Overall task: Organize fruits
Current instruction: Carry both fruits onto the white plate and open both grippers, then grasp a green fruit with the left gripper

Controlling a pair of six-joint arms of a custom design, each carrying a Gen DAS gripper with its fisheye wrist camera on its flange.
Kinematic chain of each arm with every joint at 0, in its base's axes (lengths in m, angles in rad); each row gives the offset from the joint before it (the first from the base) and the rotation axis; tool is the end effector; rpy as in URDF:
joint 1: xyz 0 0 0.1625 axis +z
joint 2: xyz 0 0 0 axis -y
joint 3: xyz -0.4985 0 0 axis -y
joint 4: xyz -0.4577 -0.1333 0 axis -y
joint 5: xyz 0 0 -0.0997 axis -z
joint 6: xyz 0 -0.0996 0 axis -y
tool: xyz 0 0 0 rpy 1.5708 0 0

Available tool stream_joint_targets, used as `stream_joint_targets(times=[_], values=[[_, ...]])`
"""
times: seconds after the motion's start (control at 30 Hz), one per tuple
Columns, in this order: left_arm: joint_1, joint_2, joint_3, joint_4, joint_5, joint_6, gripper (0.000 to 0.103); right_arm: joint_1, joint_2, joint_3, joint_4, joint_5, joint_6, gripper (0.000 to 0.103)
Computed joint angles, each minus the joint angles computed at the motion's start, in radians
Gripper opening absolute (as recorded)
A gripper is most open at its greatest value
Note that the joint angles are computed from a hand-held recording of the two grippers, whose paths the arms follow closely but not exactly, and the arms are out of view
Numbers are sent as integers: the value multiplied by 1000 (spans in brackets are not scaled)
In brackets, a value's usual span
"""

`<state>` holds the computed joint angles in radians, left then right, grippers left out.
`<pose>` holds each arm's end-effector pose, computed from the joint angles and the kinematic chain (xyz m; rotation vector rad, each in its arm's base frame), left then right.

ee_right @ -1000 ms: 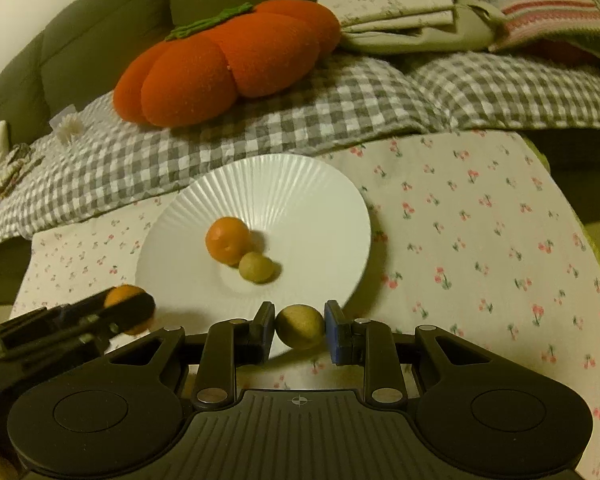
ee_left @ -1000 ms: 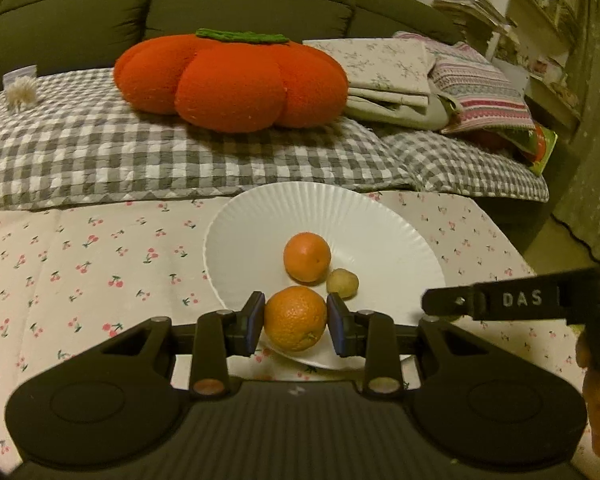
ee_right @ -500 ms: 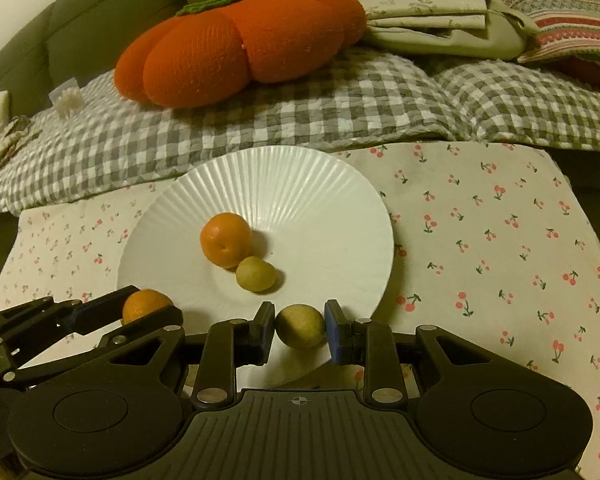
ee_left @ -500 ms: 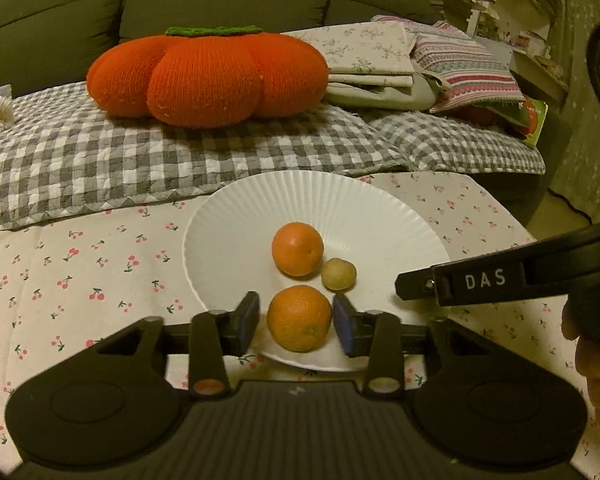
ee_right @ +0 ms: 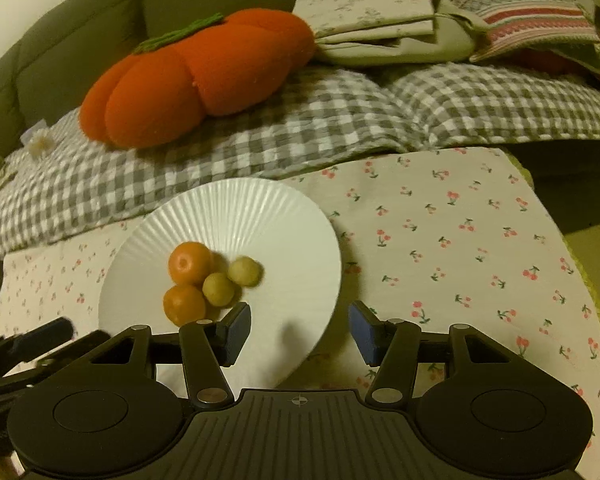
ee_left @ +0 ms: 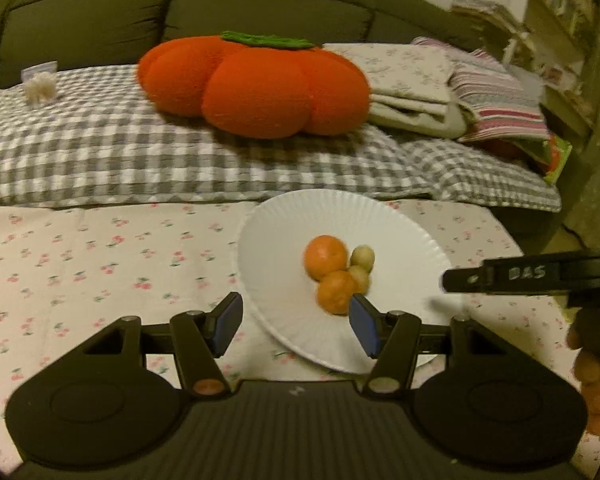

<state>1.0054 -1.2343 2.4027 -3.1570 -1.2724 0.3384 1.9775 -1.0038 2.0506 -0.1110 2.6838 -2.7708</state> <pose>-0.1164 -0.4870 0.1653 1.1525 2.5806 -0.6431 0.2155 -0.3891 0.0921 -0.3870 -2.0829 1.1206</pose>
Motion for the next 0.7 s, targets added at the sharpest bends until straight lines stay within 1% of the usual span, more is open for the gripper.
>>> stream_joint_targets(times=[0.23, 0.3, 0.43, 0.53, 0.7], values=[[13, -54, -19, 128, 36, -82, 58, 25, -1, -5, 11, -3, 18, 54], [12, -68, -15, 148, 48, -87, 58, 32, 8, -11, 31, 2, 36, 54], [22, -102, -16, 201, 41, -119, 58, 43, 18, -16, 70, -6, 89, 54], [20, -120, -15, 239, 51, -141, 58, 58, 20, -13, 77, -16, 102, 54], [21, -126, -8, 244, 43, -136, 58, 88, 31, -11, 100, -31, 129, 54]])
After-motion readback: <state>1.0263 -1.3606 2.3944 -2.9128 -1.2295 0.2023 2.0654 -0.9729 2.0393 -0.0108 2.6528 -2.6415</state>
